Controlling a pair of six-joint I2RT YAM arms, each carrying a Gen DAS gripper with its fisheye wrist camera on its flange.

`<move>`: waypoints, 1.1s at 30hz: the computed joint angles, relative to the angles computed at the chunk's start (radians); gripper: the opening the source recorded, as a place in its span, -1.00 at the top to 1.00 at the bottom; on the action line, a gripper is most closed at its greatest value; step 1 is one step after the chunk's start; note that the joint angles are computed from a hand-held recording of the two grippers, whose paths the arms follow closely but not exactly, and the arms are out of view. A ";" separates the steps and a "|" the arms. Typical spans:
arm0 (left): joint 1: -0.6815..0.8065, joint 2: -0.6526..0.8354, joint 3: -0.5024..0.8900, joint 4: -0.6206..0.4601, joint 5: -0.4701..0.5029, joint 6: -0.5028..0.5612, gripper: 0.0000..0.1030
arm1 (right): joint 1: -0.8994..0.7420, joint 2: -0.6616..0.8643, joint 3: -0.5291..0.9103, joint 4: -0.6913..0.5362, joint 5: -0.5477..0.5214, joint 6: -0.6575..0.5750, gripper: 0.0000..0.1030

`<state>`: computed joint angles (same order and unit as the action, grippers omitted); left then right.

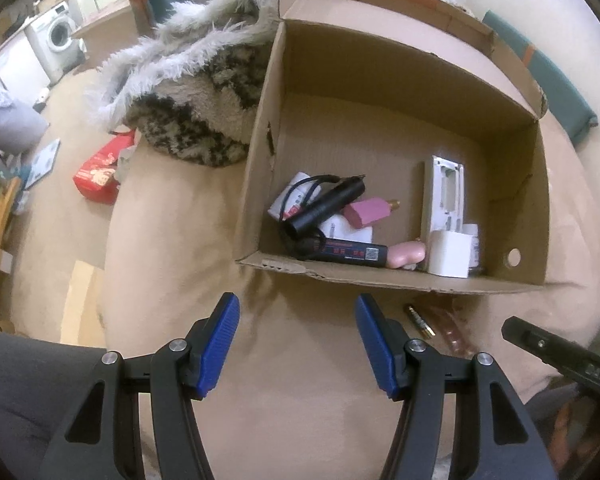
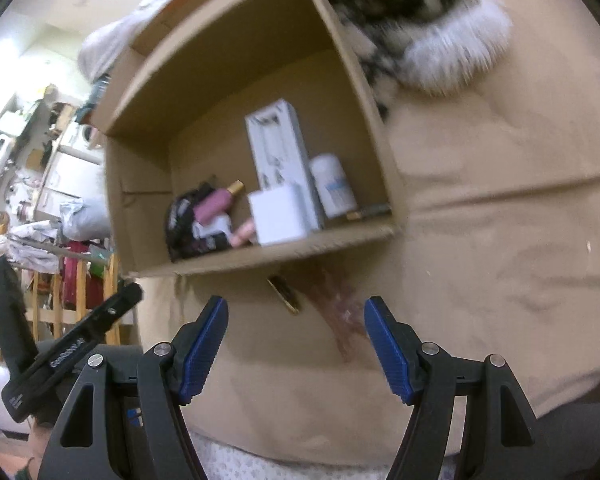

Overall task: Organize rigid objects
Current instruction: 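Withdraw both grippers from the box toward the remaining items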

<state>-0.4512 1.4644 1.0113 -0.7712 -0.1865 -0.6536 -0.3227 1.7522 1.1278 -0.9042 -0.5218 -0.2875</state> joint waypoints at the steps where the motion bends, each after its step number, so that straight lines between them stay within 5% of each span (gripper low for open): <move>1: -0.003 0.002 0.002 -0.008 -0.020 -0.002 -0.11 | 0.006 0.002 -0.007 0.018 0.031 0.013 -0.44; 8: 0.050 0.003 -0.002 -0.011 0.038 -0.025 -0.11 | 0.057 0.070 -0.021 0.116 0.194 0.130 -0.44; 18: 0.080 0.015 0.006 -0.001 0.115 -0.043 -0.11 | 0.313 0.125 -0.051 0.244 0.377 0.053 -0.44; 22: 0.075 0.022 0.013 -0.003 0.106 -0.039 -0.11 | 0.427 0.105 -0.141 0.397 0.506 0.030 -0.44; 26: 0.075 0.032 0.009 -0.004 0.104 -0.043 -0.11 | 0.445 0.073 -0.154 0.379 0.496 0.018 0.19; 33: -0.039 0.090 0.016 0.000 0.126 -0.032 -0.11 | 0.368 -0.012 -0.189 0.318 0.445 0.021 0.56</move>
<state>-0.4898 1.5545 1.0270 -0.7713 -0.0600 -0.6861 0.0458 1.7402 0.9390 -0.5860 -0.0769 -0.2665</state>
